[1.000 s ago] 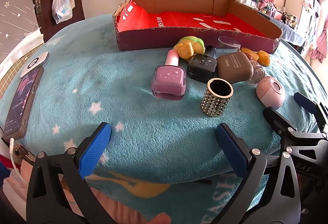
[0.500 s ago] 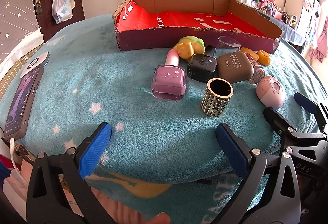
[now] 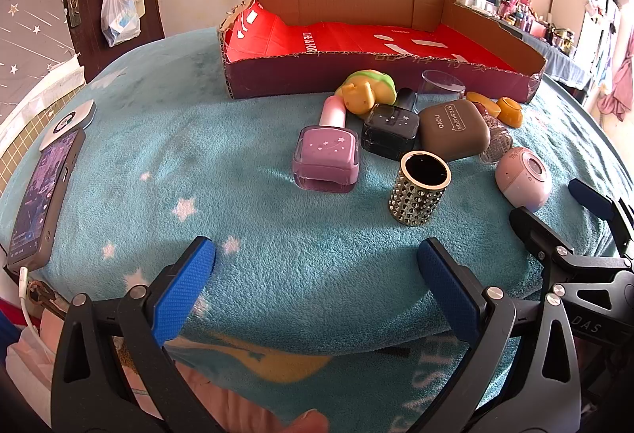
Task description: Organize rigid objects
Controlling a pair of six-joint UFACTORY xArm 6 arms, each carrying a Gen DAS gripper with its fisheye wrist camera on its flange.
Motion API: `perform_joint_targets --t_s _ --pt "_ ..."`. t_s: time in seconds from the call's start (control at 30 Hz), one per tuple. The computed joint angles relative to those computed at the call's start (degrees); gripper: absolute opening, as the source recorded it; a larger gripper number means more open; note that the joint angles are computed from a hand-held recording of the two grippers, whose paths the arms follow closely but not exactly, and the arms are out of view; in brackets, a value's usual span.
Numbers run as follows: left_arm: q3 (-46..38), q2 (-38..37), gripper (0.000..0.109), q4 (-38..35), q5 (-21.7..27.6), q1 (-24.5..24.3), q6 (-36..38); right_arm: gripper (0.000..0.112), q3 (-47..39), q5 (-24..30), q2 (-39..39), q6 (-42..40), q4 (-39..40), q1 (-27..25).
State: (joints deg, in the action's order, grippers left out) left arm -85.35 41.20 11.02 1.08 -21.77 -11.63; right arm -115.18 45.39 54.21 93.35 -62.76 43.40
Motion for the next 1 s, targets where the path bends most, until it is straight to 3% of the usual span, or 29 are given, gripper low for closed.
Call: perform_joint_targets --t_s 0.7,0.77,0.9,1.0 --pt "0.56 -0.11 0.103 -1.73 -1.19 0.06 1.46 0.103 0.53 0.71 -0.37 1.66 -1.57 0.23" --pt "0.73 -0.20 0.103 -5.39 -1.23 -0.28 5.09 0.103 0.58 0.64 -0.40 1.54 -1.50 0.21" --pt "0.14 -0.33 0.103 -19.84 -0.21 -1.69 19.40 0.103 1.11 0.97 -0.98 1.24 -1.93 0.32" --pt "-1.12 0.31 0.099 -18.89 0.33 -1.65 19.94 0.103 0.27 2.30 -0.80 0.66 -3.36 0.69"
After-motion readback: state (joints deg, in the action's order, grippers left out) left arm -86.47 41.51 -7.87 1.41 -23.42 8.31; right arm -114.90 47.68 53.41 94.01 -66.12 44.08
